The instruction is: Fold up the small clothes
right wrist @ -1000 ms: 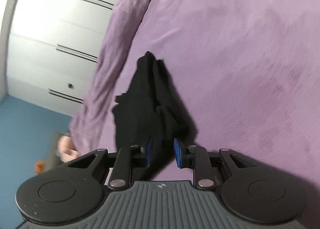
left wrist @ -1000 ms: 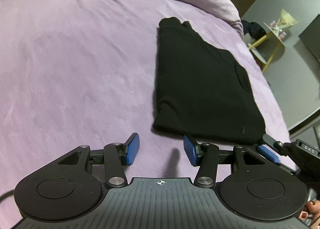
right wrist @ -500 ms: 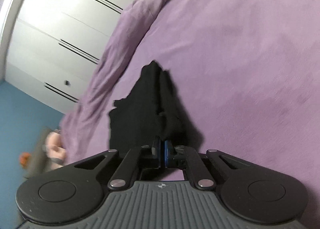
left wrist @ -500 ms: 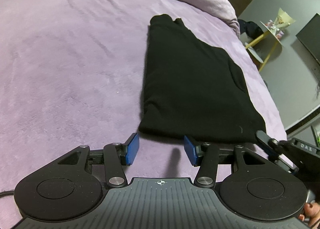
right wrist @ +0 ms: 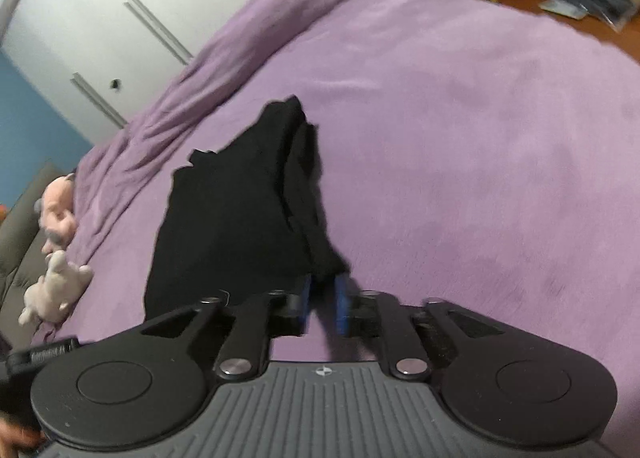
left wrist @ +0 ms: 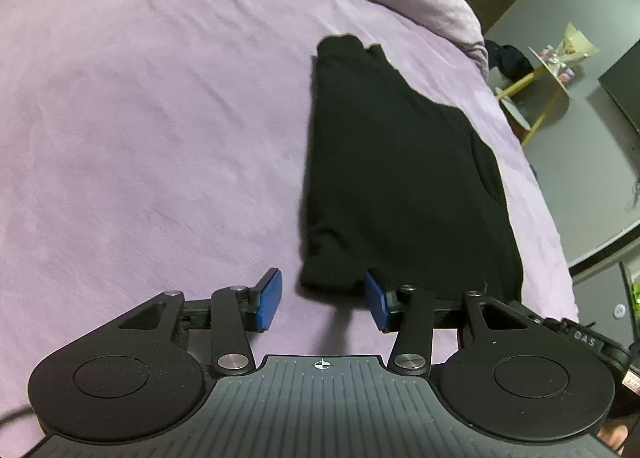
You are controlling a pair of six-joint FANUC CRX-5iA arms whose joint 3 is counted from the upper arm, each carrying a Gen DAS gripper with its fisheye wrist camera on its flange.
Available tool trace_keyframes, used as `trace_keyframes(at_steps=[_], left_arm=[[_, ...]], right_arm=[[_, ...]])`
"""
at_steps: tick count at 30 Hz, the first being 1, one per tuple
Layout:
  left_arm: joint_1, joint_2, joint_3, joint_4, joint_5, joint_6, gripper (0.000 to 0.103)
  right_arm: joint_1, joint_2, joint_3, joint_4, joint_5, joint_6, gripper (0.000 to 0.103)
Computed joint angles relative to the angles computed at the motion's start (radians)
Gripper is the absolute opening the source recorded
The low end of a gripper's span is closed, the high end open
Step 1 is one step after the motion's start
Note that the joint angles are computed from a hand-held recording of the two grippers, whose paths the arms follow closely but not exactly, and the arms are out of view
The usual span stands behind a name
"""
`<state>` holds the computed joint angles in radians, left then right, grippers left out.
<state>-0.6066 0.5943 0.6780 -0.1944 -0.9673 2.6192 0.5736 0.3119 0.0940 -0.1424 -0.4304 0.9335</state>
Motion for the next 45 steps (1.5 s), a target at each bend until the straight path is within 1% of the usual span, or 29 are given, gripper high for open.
trace_keyframes(at_steps=[1,2,3,4,5,6,7,8,11,13,15,16,17,18,19,20,21,22,23,24,25,26,28,30,32,34,37,40,45], left_arm=[[0.007,-0.011,-0.015,0.002,0.013,-0.006,0.054],[0.020,-0.026,-0.047,0.019,0.048,-0.021,0.056],[0.037,-0.042,-0.088,0.052,0.103,-0.038,0.057],[0.054,-0.048,-0.115,0.092,0.146,-0.055,0.062],[0.079,-0.048,-0.151,0.174,0.205,-0.110,0.066],[0.096,-0.041,-0.169,0.231,0.240,-0.153,0.067],[0.107,-0.023,-0.156,0.262,0.240,-0.170,0.067],[0.117,0.005,-0.126,0.284,0.224,-0.187,0.067],[0.141,0.064,-0.081,0.370,0.240,-0.281,0.067],[0.149,0.107,-0.028,0.386,0.230,-0.291,0.067],[0.158,0.141,-0.003,0.421,0.251,-0.310,0.069],[0.160,0.152,0.006,0.429,0.259,-0.306,0.070],[0.162,0.162,0.010,0.445,0.276,-0.307,0.074],[0.165,0.173,0.017,0.462,0.288,-0.310,0.076],[0.167,0.184,0.028,0.474,0.289,-0.313,0.076],[0.167,0.198,0.056,0.466,0.272,-0.304,0.075],[0.166,0.212,0.089,0.452,0.249,-0.298,0.073],[0.163,0.230,0.137,0.421,0.208,-0.280,0.064],[0.160,0.249,0.189,0.390,0.161,-0.261,0.053],[0.160,0.254,0.203,0.386,0.152,-0.261,0.047],[0.161,0.248,0.188,0.402,0.172,-0.276,0.034],[0.160,0.246,0.191,0.398,0.172,-0.273,0.032],[0.147,0.262,0.258,0.343,0.125,-0.265,0.029],[0.135,0.256,0.276,0.306,0.121,-0.280,0.028],[0.130,0.240,0.266,0.305,0.137,-0.300,0.028],[0.127,0.230,0.269,0.302,0.136,-0.312,0.028],[0.117,0.221,0.304,0.254,0.092,-0.318,0.027],[0.114,0.167,0.255,0.230,0.092,-0.316,0.027],[0.106,0.071,0.173,0.182,0.053,-0.304,0.028]], right_arm=[[-0.015,-0.002,0.010,-0.054,0.004,0.043,0.036],[-0.030,0.001,0.021,-0.091,0.006,0.061,0.048],[-0.047,0.012,0.050,-0.144,-0.010,0.096,0.052],[-0.077,0.037,0.107,-0.245,-0.049,0.180,0.056],[-0.099,0.058,0.151,-0.305,-0.087,0.231,0.057],[-0.117,0.088,0.202,-0.341,-0.130,0.258,0.057],[-0.144,0.130,0.271,-0.401,-0.185,0.302,0.058],[-0.167,0.160,0.320,-0.456,-0.227,0.337,0.060],[-0.227,0.266,0.478,-0.597,-0.346,0.384,0.061],[-0.238,0.318,0.552,-0.626,-0.373,0.373,0.061],[-0.239,0.364,0.617,-0.637,-0.389,0.359,0.060],[-0.235,0.378,0.637,-0.628,-0.389,0.351,0.057],[-0.226,0.394,0.660,-0.608,-0.390,0.344,0.050],[-0.212,0.404,0.674,-0.577,-0.379,0.337,0.040],[-0.188,0.414,0.686,-0.513,-0.369,0.314,0.025],[-0.168,0.424,0.693,-0.460,-0.359,0.294,0.024],[-0.146,0.416,0.673,-0.412,-0.323,0.286,0.023],[-0.129,0.412,0.660,-0.363,-0.301,0.268,0.022],[-0.110,0.405,0.645,-0.306,-0.281,0.240,0.020],[-0.094,0.397,0.630,-0.256,-0.265,0.215,0.020],[-0.079,0.389,0.615,-0.207,-0.252,0.193,0.019],[-0.068,0.380,0.602,-0.169,-0.242,0.175,0.018],[-0.058,0.362,0.582,-0.135,-0.227,0.155,0.018],[-0.054,0.345,0.572,-0.138,-0.211,0.162,0.018],[-0.044,0.333,0.568,-0.118,-0.212,0.163,0.018],[-0.036,0.321,0.568,-0.121,-0.218,0.179,0.018],[-0.024,0.305,0.563,-0.119,-0.225,0.178,0.018],[-0.012,0.288,0.562,-0.137,-0.233,0.184,0.017],[0.012,0.261,0.563,-0.198,-0.271,0.201,0.018]])
